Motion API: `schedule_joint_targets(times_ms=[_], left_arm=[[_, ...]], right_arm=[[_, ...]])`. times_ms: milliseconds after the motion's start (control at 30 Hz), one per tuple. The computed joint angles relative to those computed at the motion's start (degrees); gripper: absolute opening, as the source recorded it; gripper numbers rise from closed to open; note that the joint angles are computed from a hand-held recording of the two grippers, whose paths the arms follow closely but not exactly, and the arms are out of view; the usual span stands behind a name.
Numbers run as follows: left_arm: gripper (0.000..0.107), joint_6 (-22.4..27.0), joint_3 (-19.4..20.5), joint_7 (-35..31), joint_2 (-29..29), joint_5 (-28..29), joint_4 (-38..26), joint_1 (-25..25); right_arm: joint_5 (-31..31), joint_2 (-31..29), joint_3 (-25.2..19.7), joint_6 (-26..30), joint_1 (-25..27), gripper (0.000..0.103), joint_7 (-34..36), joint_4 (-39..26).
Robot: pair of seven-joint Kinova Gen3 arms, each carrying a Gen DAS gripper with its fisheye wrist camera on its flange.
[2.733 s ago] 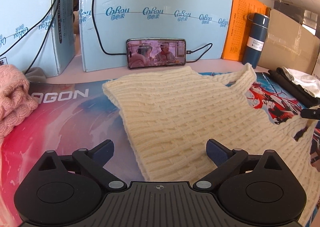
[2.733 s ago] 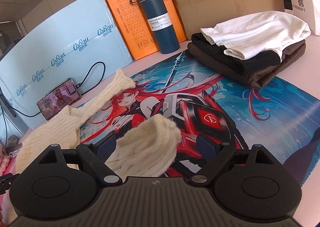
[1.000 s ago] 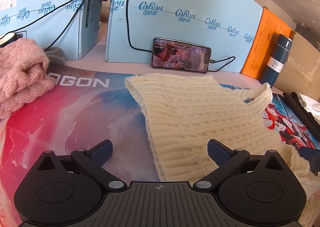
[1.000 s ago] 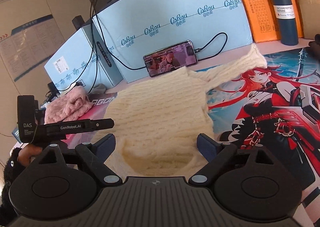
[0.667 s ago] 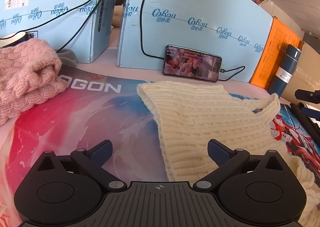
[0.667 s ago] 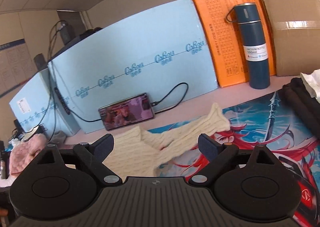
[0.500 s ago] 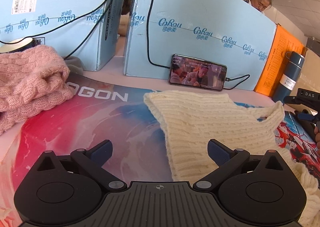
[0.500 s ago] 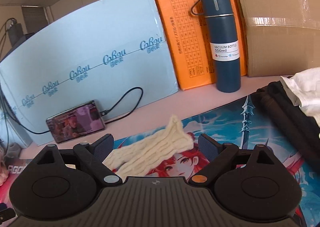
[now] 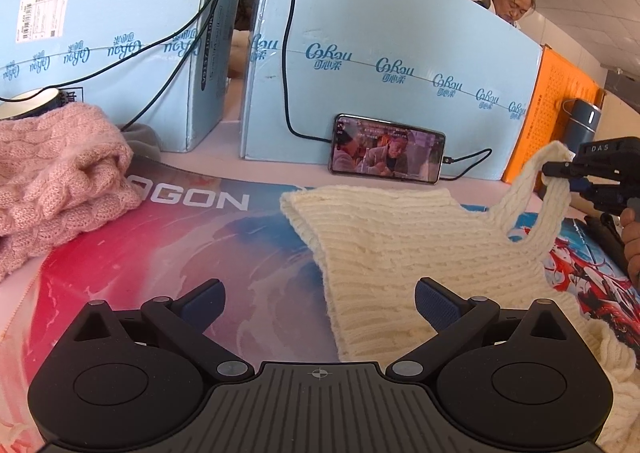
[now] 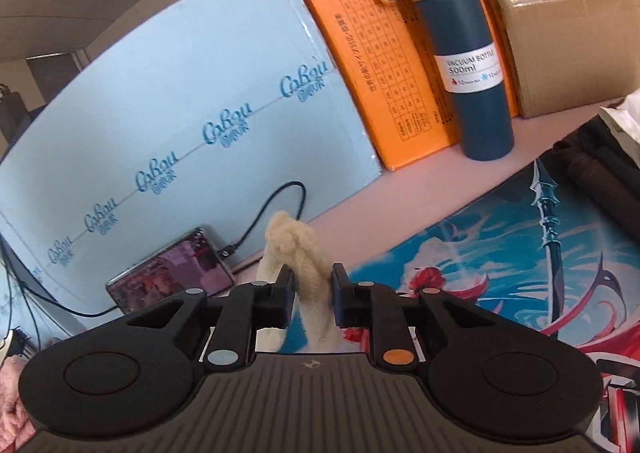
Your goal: Fold clothes
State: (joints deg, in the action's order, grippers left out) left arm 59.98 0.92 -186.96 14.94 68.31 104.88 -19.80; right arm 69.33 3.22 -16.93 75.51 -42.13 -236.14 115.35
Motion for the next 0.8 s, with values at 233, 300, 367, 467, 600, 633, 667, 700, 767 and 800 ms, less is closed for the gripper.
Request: schedule_joint_targets(times_ms=[233,300,367,467,600,633,667,700,767,800], left_arm=[[0.102,1.44,-0.09,0.06,0.29,0.57,-0.20,-0.59],[0.102,1.73,-0.12,0.30,0.42,0.67,-0.35,-0.67],[0.102,1.99,-0.12,0.42,0.54,0.62,-0.47,-0.72],[0.102,2.49,-0.11,0.37,0.66,0.54,-0.63,-0.89],[0.102,2.77,-0.13,0.53,0.75,0.53,-0.75,-1.03],[0.102,2.86,-0.13,0.61,0.80,0.63,-0.77,-1.09],[0.102,2.96,-0.14,0.69,0.85,0.73,-0.80,-1.16],[0.102,3.06,-0.15,0.78,0.90,0.83,-0.82,-1.23],[0.102,3.09,-0.17,1.14,0.98,0.74,-0.94,-1.23],[0.102,3.21,-0.15,1.23,1.04,0.66,-1.04,-1.25]], right_arm=[[6.00,2.60,0.26,-11.34,-0.27,0.019,12.24,-7.44],[3.83,4.85,1.27,-15.23,0.02,0.019,16.39,-9.90],[0.39,6.84,2.56,-18.02,0.18,0.019,20.12,-12.22],[-5.31,8.91,4.47,-21.87,0.48,0.025,24.91,-14.61],[-9.36,8.59,6.61,-26.93,0.44,0.078,28.02,-14.67],[-8.19,7.97,7.41,-27.73,-0.73,0.080,26.90,-13.82],[-7.66,7.48,7.15,-27.77,-0.96,0.082,26.61,-13.49],[-7.51,7.03,7.08,-27.82,-1.21,0.084,26.64,-13.37],[-7.07,6.00,6.81,-27.97,-1.53,0.085,25.98,-12.92],[-6.87,5.40,6.58,-28.00,-1.60,0.085,25.49,-12.58]])
